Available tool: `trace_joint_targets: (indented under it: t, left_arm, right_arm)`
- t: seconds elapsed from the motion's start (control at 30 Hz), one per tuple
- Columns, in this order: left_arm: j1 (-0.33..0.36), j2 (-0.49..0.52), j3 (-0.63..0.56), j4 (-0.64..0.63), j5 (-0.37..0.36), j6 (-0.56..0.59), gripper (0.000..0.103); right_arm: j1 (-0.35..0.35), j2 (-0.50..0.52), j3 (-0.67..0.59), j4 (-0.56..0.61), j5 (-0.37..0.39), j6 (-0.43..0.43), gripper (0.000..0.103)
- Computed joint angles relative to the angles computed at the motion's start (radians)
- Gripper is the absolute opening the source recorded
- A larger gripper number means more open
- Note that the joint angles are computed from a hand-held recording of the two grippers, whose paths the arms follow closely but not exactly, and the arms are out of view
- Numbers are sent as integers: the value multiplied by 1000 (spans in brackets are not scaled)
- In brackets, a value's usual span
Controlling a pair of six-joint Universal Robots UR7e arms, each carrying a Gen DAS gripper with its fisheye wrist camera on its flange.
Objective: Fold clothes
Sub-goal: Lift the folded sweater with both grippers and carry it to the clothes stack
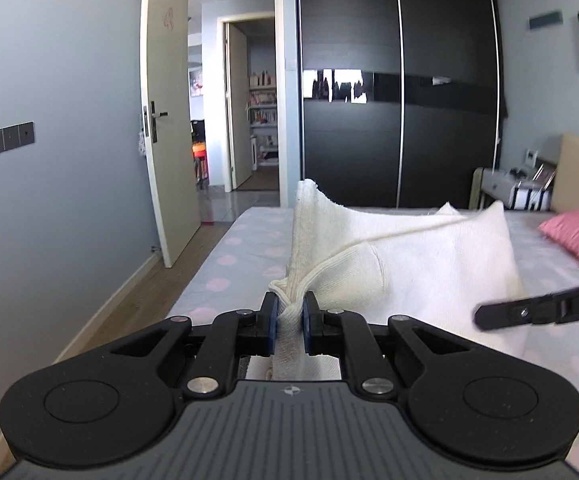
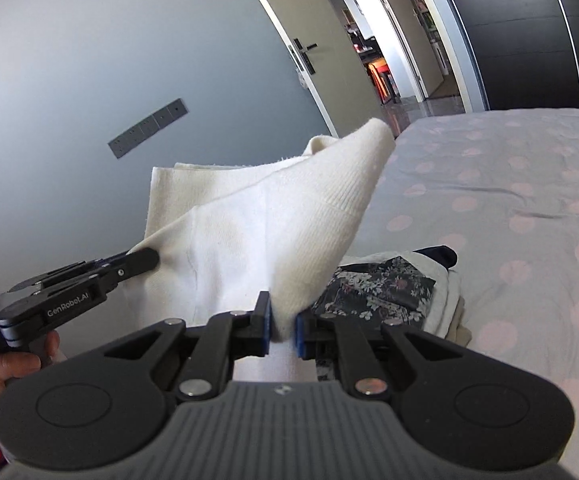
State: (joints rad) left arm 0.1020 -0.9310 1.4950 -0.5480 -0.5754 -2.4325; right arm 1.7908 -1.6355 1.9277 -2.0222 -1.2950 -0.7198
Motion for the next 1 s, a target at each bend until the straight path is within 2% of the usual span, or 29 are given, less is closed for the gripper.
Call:
trace_joint_targets:
  t: [0.17, 0.3, 0.43, 0.53, 0.8, 1.0]
  left_arm:
    - [91, -55, 105, -106, 18, 50, 10]
    - [169, -60, 129, -149, 45, 92, 10]
    - [233, -59, 134, -171, 73, 135, 9]
    - [275, -74, 163, -217, 67, 172, 6]
    - [328, -127, 266, -375, 47, 258, 5]
    - [348, -146, 320, -446, 36, 283, 6]
  right_arm:
    - [22, 127, 30, -163, -71, 28, 13]
    - [30, 214, 35, -275, -137, 25, 13]
    - [24, 285, 26, -352, -165, 24, 13]
    - [13, 334, 23, -384, -177, 31, 13]
    - [-1, 413, 65, -513, -252, 29, 15]
    - [-21, 454, 93, -578, -286, 79, 25]
